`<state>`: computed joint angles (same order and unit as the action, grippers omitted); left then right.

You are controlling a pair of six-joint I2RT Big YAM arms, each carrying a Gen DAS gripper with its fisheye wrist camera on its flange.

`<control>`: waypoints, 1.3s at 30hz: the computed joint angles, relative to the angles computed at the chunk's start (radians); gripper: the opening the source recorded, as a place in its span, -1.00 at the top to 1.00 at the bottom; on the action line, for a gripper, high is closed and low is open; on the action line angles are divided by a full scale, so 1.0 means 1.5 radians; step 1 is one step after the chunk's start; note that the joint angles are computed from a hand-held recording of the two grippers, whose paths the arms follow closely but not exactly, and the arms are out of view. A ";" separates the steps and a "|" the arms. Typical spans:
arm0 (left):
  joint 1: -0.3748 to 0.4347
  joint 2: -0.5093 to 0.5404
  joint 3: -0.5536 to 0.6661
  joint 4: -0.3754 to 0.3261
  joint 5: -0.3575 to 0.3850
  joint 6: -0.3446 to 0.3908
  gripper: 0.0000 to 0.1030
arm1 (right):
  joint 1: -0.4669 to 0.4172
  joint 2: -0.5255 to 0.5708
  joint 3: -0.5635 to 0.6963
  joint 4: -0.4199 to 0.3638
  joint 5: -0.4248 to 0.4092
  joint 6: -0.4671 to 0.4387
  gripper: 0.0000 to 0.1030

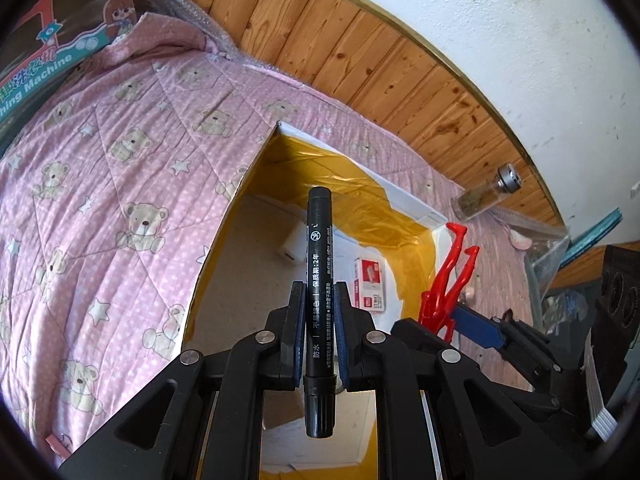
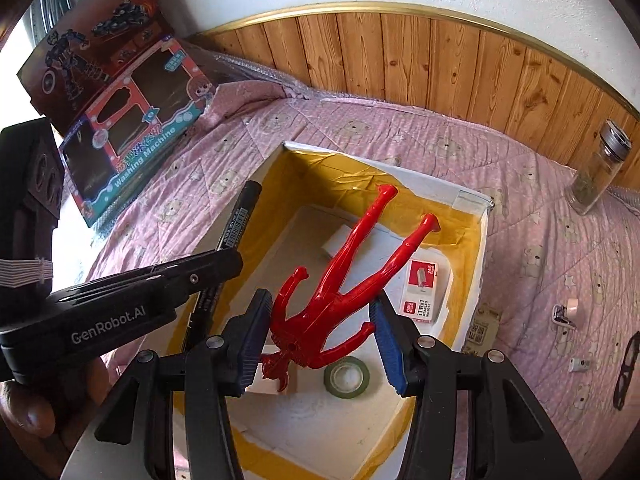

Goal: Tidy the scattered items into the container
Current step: 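Lower the marker and figure into the box and open both grippers, then move the left gripper to the beige tissue pack while the right approaches the white tube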

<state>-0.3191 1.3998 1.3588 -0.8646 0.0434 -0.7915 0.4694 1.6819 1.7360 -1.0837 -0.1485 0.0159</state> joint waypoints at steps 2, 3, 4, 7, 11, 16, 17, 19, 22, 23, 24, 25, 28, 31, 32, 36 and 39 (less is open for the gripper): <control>0.003 0.021 0.012 -0.004 -0.005 0.017 0.73 | 0.000 0.026 0.024 -0.013 0.011 -0.012 -0.01; 0.005 0.030 0.015 -0.002 -0.005 0.022 0.72 | -0.001 0.039 0.034 -0.017 0.017 -0.017 -0.01; 0.006 0.037 0.018 0.003 0.000 0.033 0.65 | -0.001 0.052 0.046 -0.023 0.017 -0.021 -0.02; 0.011 0.054 0.024 -0.003 0.007 0.032 0.25 | -0.006 0.086 0.074 -0.040 0.019 -0.036 -0.06; 0.013 0.036 0.004 0.014 0.015 0.024 0.23 | -0.024 0.075 0.051 -0.014 0.012 -0.016 -0.19; -0.008 0.007 -0.010 0.008 -0.015 0.017 0.23 | -0.065 -0.008 -0.046 0.049 -0.070 0.024 -0.19; -0.018 0.001 -0.011 0.006 -0.027 0.017 0.23 | -0.070 -0.027 -0.066 0.061 -0.087 0.032 -0.19; -0.041 -0.012 -0.013 0.001 -0.053 0.017 0.23 | -0.082 -0.068 -0.111 0.090 -0.124 0.043 0.00; -0.095 -0.041 -0.016 -0.007 -0.120 0.022 0.23 | -0.098 -0.134 -0.183 0.135 -0.183 0.068 0.11; -0.117 -0.054 -0.018 -0.006 -0.149 0.025 0.23 | -0.102 -0.157 -0.208 0.150 -0.199 0.077 0.12; -0.140 -0.067 -0.020 -0.005 -0.174 0.027 0.23 | -0.107 -0.179 -0.231 0.160 -0.215 0.083 0.14; -0.163 -0.079 -0.023 -0.001 -0.196 0.029 0.23 | -0.113 -0.202 -0.254 0.169 -0.228 0.087 0.17; -0.231 -0.094 -0.022 0.005 -0.226 0.038 0.23 | -0.133 -0.267 -0.325 0.185 -0.251 0.092 0.18; -0.288 -0.077 -0.003 0.000 -0.208 0.044 0.23 | -0.169 -0.327 -0.394 0.188 -0.266 0.099 0.18; -0.303 -0.065 0.006 -0.003 -0.201 0.042 0.23 | -0.185 -0.342 -0.413 0.185 -0.275 0.100 0.18; -0.347 -0.013 0.046 -0.023 -0.181 0.024 0.23 | -0.261 -0.384 -0.480 0.160 -0.299 0.092 0.18; -0.363 0.030 0.078 -0.042 -0.155 0.009 0.23 | -0.324 -0.401 -0.519 0.143 -0.306 0.081 0.18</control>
<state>-0.8633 1.4444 1.4765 -0.9271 -0.1892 -0.7775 -0.0167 1.0811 0.9581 -0.8689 -0.6072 0.1379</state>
